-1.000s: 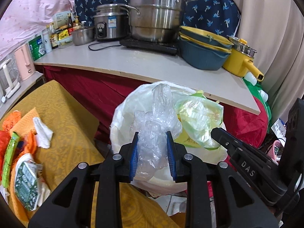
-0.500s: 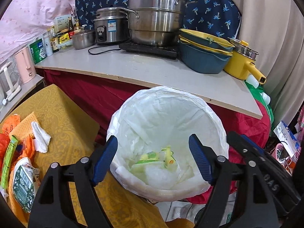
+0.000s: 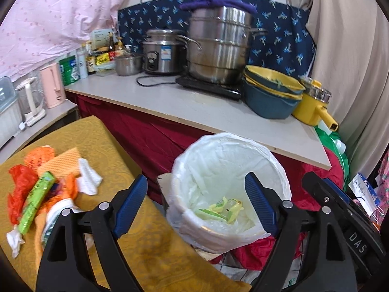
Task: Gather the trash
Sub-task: 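Move both tools back from the bin toward the trash pile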
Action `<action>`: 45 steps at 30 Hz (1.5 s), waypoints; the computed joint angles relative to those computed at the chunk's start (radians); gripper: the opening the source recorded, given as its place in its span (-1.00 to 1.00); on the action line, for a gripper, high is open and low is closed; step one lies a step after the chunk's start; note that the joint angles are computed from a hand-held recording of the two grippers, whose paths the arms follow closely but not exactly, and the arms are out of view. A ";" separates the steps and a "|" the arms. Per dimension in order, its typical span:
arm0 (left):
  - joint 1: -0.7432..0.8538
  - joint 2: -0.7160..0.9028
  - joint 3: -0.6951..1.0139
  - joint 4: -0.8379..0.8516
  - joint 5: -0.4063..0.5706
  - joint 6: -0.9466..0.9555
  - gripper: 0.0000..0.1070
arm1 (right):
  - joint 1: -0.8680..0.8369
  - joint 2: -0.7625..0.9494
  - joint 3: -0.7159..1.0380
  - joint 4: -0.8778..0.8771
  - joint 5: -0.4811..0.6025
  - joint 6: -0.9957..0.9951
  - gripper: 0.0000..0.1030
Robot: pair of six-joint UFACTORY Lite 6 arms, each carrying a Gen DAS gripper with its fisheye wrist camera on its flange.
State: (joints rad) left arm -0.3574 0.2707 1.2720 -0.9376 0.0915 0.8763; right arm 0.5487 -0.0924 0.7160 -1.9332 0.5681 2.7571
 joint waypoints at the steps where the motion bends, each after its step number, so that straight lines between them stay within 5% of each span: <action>1: 0.012 -0.023 -0.019 -0.051 0.005 0.053 0.49 | 0.021 0.001 0.012 0.031 0.013 -0.031 0.34; 10: 0.166 -0.235 -0.187 -0.216 0.056 0.227 0.63 | 0.238 0.059 0.179 0.279 0.153 -0.301 0.50; 23: 0.569 -0.353 -0.361 -0.382 0.233 0.484 0.66 | 0.420 0.332 0.506 0.412 0.174 -0.483 0.52; 38: 0.978 -0.107 -0.300 -0.450 0.344 0.737 0.68 | 0.482 0.742 0.984 0.632 0.105 -0.754 0.52; 45: 1.068 0.113 -0.136 -0.376 0.358 0.687 0.71 | 0.481 0.958 1.252 0.801 0.102 -0.951 0.51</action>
State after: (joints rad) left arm 0.7110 0.3839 1.1357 -1.3140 0.4494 1.5633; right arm 1.0295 0.8654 1.9685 -1.1326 0.6699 1.8059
